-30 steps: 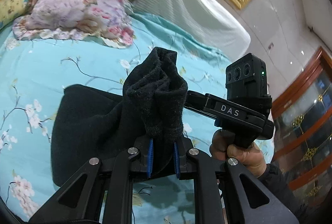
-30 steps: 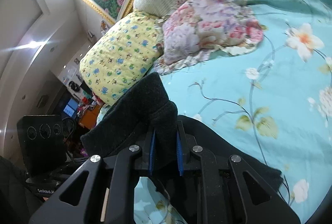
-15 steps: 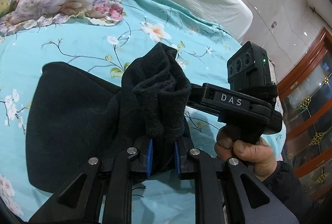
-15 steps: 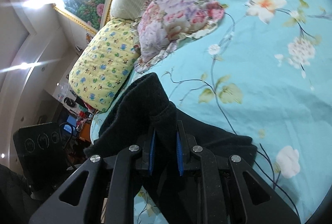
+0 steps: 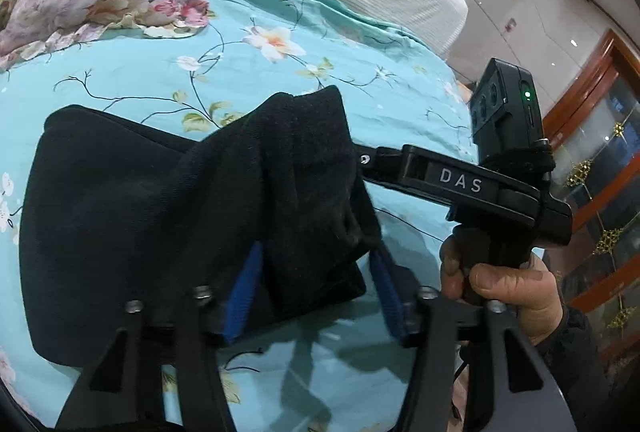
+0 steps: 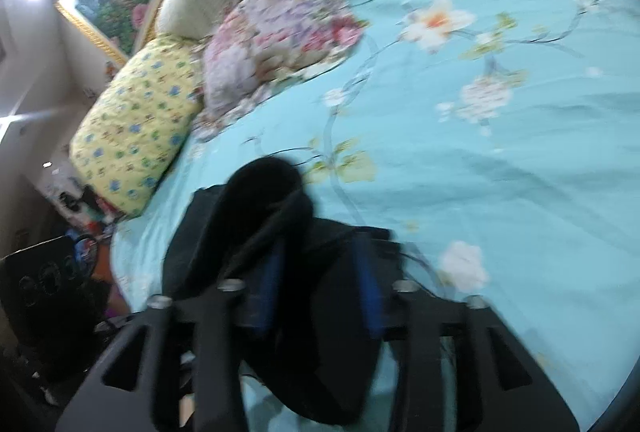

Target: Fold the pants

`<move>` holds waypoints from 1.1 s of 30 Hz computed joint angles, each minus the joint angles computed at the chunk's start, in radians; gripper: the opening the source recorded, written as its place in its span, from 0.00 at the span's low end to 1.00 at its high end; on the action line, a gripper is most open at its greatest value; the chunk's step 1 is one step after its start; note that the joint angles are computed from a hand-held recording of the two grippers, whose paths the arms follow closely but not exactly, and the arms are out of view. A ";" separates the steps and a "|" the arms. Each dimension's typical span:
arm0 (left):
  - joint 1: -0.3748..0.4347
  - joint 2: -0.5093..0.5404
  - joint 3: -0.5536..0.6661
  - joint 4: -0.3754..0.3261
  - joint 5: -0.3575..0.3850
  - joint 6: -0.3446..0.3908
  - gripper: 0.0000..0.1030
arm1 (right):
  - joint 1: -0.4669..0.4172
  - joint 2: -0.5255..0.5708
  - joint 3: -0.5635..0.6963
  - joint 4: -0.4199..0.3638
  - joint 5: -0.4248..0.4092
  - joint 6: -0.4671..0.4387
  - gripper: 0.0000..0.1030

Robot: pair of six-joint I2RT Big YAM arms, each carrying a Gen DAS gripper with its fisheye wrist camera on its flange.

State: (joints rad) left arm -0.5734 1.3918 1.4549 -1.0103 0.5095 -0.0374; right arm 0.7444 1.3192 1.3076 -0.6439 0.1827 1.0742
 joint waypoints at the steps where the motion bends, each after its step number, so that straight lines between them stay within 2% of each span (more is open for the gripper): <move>1: -0.002 0.000 0.000 -0.005 -0.003 0.005 0.59 | 0.009 -0.003 0.009 -0.040 0.037 0.013 0.55; 3: -0.003 0.001 0.003 -0.017 0.000 0.013 0.60 | 0.019 -0.020 0.001 -0.063 0.074 0.041 0.56; 8: 0.015 -0.020 -0.001 -0.032 0.028 0.022 0.65 | 0.043 -0.067 -0.028 -0.098 0.128 0.143 0.64; 10: 0.026 -0.034 -0.005 -0.033 0.023 0.030 0.67 | 0.058 -0.086 -0.040 -0.097 0.155 0.168 0.73; 12: 0.044 -0.041 -0.007 -0.034 0.030 0.029 0.67 | 0.072 -0.098 -0.046 -0.096 0.183 0.187 0.77; 17: 0.083 -0.050 -0.010 -0.032 0.021 0.001 0.69 | 0.102 -0.095 -0.032 -0.102 0.211 0.217 0.78; 25: 0.149 -0.064 -0.015 -0.016 0.004 -0.017 0.70 | 0.131 -0.046 0.026 -0.139 0.217 0.224 0.82; 33: 0.210 -0.073 -0.025 -0.012 0.018 -0.033 0.70 | 0.152 -0.005 0.084 -0.172 0.229 0.219 0.83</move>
